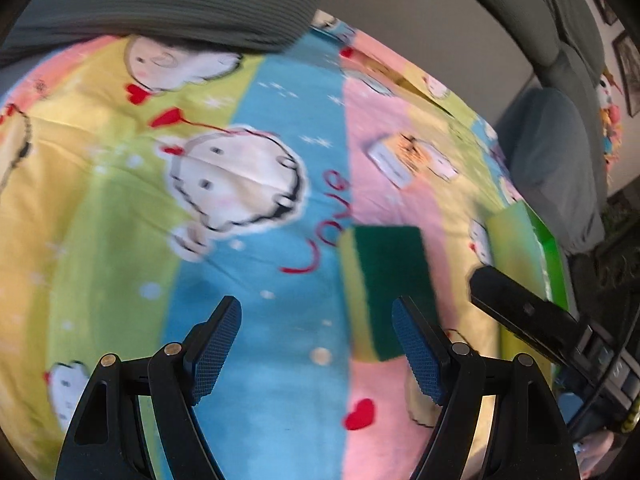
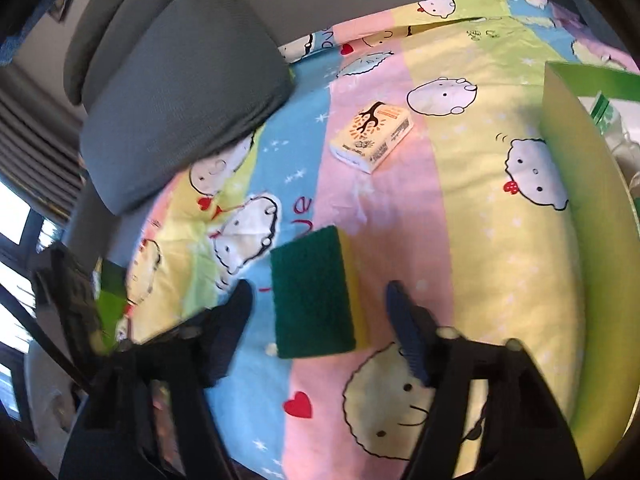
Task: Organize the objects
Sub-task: 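Grasp the yellow-green sponge with the right gripper and lift it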
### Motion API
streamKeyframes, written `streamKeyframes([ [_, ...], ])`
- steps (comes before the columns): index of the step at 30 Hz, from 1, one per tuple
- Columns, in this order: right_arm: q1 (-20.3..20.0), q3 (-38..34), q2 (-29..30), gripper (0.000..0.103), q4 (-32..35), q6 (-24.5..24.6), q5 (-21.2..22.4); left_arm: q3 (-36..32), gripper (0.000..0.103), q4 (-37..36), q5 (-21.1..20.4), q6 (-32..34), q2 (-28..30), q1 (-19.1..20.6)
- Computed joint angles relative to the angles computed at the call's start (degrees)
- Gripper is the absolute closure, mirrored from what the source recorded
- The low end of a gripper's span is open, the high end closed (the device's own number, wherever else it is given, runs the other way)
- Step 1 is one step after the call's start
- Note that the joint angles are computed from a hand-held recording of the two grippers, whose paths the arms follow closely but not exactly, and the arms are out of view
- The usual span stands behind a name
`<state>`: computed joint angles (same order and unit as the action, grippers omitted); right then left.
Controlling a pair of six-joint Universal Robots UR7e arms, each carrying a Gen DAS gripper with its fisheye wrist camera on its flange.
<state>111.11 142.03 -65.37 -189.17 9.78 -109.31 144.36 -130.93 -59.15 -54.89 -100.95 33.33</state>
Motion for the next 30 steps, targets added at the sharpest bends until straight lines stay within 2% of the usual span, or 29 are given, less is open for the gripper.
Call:
streamKeyframes([
  [2,-1.2,-0.4,0.6,0.058,0.0,1.0,1.6,0.1,0.025,-2.4,-1.4,1.5,1.8,0.3],
  [5,-2.5,-1.0,1.3,0.061,1.2,2.1,2.8,0.1,0.025,-5.0,-2.5,3.3,4.0,0.6],
  [7,-3.2,-1.4,2.1,0.061,1.6,2.1,4.0,0.2,0.038,-7.0,-4.0,3.9,5.1,1.0],
  [14,-4.6,-2.5,4.0,0.061,3.2,2.4,5.1,0.2,0.056,-10.0,-6.0,5.3,8.1,1.5],
  [17,-5.3,-2.6,4.5,0.071,3.3,3.6,4.8,0.1,0.056,-10.1,-5.4,5.9,8.8,0.9],
  [24,-4.2,-1.0,2.7,0.069,0.3,1.8,5.2,0.8,0.056,-9.3,-1.7,5.3,7.4,-4.1],
  [30,0.2,0.3,0.3,0.068,-3.4,0.4,2.0,2.0,0.056,-11.7,2.0,6.0,5.1,-8.8],
])
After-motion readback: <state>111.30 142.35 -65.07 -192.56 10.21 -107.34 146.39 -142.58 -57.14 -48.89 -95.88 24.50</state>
